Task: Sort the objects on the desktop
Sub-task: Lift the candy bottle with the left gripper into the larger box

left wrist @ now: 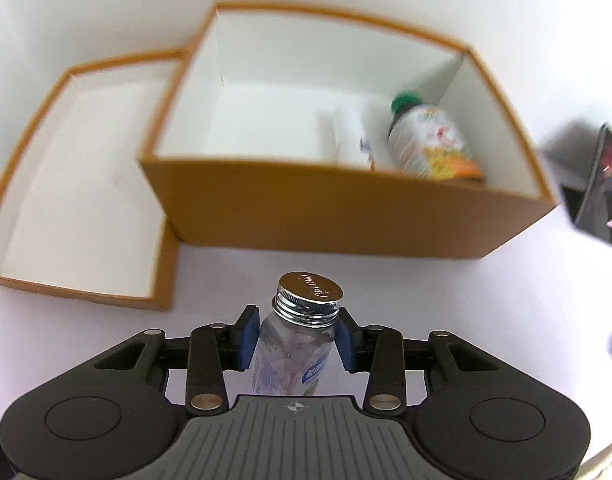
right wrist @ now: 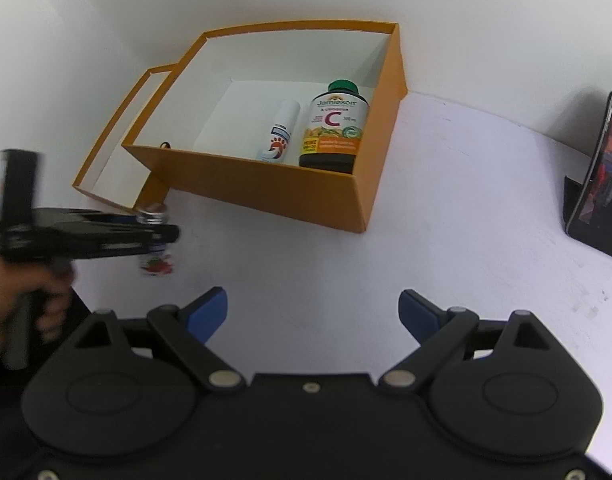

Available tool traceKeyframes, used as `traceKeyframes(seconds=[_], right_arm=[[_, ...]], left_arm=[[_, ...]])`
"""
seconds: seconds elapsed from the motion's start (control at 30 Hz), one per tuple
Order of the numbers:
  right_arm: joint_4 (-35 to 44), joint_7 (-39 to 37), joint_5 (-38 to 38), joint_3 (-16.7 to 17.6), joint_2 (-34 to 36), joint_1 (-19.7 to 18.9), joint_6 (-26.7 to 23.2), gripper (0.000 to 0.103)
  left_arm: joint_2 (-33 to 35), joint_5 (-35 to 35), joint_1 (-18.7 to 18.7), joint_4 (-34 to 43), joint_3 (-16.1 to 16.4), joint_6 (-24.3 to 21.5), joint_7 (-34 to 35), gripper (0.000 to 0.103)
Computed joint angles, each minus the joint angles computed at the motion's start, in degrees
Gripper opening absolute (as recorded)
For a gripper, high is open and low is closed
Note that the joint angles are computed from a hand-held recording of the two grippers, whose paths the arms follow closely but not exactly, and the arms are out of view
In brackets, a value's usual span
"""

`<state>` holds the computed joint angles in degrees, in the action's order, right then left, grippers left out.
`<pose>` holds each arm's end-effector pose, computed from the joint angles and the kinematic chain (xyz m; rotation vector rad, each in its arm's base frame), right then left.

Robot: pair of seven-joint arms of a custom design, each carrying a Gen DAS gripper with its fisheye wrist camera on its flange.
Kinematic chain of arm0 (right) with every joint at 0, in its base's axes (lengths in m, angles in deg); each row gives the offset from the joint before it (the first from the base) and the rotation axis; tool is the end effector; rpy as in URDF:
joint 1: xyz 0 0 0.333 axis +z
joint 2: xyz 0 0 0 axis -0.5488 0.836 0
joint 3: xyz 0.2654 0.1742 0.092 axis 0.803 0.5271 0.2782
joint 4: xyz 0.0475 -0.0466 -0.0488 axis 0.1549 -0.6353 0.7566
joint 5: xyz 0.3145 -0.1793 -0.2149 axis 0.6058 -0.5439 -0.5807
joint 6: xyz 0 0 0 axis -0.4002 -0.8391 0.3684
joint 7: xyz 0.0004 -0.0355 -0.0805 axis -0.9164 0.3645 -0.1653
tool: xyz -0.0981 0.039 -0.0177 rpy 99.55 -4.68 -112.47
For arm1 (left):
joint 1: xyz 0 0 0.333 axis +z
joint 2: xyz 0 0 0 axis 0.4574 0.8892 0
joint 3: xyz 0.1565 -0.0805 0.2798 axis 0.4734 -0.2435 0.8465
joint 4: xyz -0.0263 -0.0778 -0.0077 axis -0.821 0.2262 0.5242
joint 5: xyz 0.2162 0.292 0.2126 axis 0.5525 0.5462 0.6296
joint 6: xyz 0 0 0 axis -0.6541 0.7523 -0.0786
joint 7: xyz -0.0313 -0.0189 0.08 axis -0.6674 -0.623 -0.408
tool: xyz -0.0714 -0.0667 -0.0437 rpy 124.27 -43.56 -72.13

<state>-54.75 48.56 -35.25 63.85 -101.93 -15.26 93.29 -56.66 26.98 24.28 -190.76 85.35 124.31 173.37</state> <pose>0.3929 0.2326 0.5088 -1.8015 1.9815 -0.1825 0.4631 0.0207 0.4815 -1.6203 2.3765 -0.6668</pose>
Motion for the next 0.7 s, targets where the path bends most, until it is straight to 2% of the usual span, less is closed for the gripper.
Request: traceKeyframes(seconds=[0.03, 0.1, 0.17, 0.2, 0.4, 0.53, 0.7], right_arm=[[0.11, -0.07, 0.02, -0.03, 0.18, 0.04, 0.08, 0.092], [0.78, -0.51, 0.15, -0.17, 1.18, 0.2, 0.49, 0.092], [1.17, -0.86, 0.37, -0.33, 1.89, 0.39, 1.0, 0.092], [1.6, -1.11, 0.42, -0.39, 2.48, 0.47, 1.1, 0.092], [3.17, -0.93, -0.64, -0.04, 3.71, 0.29, 0.83, 0.091], [2.77, 2.29, -1.99, 0.72, 2.5, -0.62, 0.64, 0.091], [1.86, 9.86, -5.53, 3.08, 0.07, -2.8, -0.69, 0.091]], left_arm=[[0.58, 0.59, -2.19, 0.79, 1.47, 1.46, -1.28, 0.035], [1.37, -3.15, -1.39, 4.83, 0.76, -0.69, 1.29, 0.035], [1.74, -5.24, -0.92, 6.33, 0.52, -0.66, 2.51, 0.035], [2.89, -7.9, -2.3, 8.68, 1.85, -0.56, 2.83, 0.035], [12.57, -13.38, -1.4, 19.96, -0.79, -2.23, 2.44, 0.035], [21.91, -12.72, 0.87, 28.99, -4.17, -6.16, -2.08, 0.035], [31.12, -3.72, 2.37, 36.08, -8.94, -5.38, -6.47, 0.035]])
